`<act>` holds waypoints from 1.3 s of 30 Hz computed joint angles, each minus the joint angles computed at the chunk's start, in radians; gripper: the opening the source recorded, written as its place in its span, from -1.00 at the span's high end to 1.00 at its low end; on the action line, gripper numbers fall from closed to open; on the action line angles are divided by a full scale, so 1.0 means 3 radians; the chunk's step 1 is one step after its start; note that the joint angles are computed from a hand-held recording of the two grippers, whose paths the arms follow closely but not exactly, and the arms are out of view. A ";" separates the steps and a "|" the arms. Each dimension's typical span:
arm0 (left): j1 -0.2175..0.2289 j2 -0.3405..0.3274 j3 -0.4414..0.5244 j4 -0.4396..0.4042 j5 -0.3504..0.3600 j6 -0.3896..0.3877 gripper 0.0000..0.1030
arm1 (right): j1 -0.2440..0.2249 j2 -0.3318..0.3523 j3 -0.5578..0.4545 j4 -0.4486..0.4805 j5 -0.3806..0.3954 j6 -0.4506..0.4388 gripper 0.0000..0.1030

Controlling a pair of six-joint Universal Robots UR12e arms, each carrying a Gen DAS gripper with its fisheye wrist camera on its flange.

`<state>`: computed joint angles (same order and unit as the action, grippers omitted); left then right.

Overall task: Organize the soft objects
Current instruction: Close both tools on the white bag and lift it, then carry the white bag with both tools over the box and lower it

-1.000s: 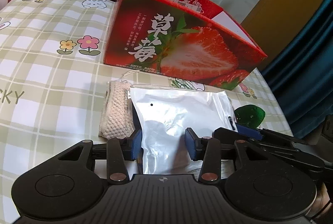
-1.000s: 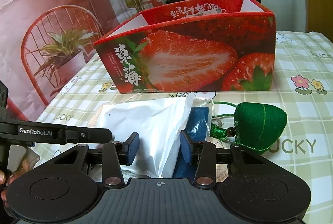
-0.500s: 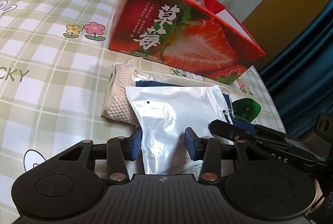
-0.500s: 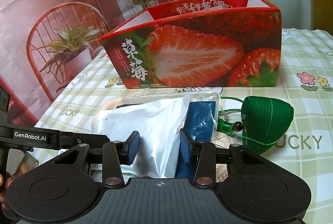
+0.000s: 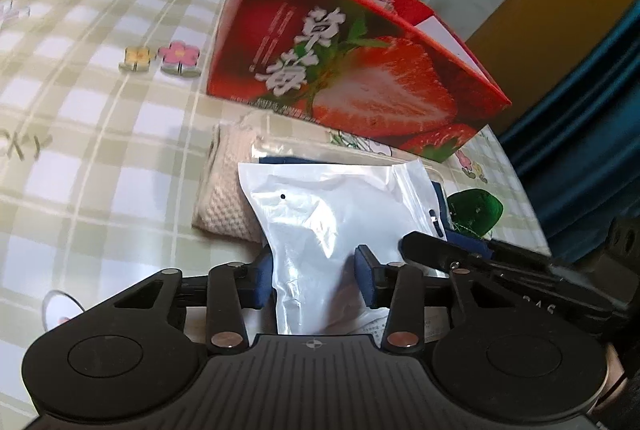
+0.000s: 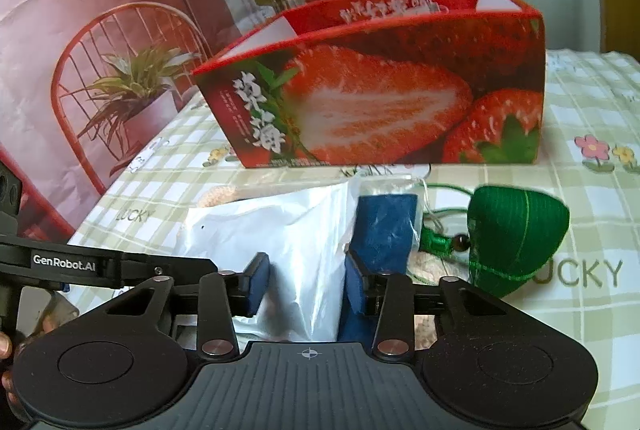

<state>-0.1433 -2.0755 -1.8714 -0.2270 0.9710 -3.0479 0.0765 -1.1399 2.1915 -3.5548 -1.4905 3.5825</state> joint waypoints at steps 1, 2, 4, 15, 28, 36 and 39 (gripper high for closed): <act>0.0002 0.0008 0.0002 0.0014 0.0000 0.0025 0.27 | -0.0001 -0.0001 0.0006 -0.0043 -0.0004 -0.0007 0.61; 0.0013 0.0012 0.0005 0.0031 -0.0042 0.0024 0.33 | -0.0013 -0.0002 0.0012 -0.0091 0.0029 -0.0006 0.67; 0.0031 0.0016 0.0007 0.0099 -0.0100 0.0001 0.39 | -0.0009 -0.0019 0.0014 -0.0106 -0.0015 -0.0018 0.69; 0.0005 0.0039 0.0116 0.0289 -0.0178 0.0097 0.41 | -0.0032 -0.0101 -0.0029 -0.0346 -0.0206 -0.0187 0.82; -0.0144 -0.0274 0.0830 0.0604 -0.0121 -0.0322 0.41 | -0.0245 -0.0114 -0.0445 -0.0330 -0.0326 -0.0640 0.83; -0.0284 -0.0557 0.1320 0.0392 0.0218 -0.0342 0.40 | -0.0362 0.0076 -0.0807 0.0080 -0.0396 -0.0836 0.83; -0.0313 -0.0622 0.1441 0.0230 0.0306 -0.0260 0.40 | -0.0384 0.0148 -0.0893 0.0232 -0.0405 -0.0828 0.83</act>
<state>-0.2374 -2.2621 -1.4390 -0.1580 1.0628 -3.1258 -0.0387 -1.0954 1.9235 -3.4852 -1.6121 3.3340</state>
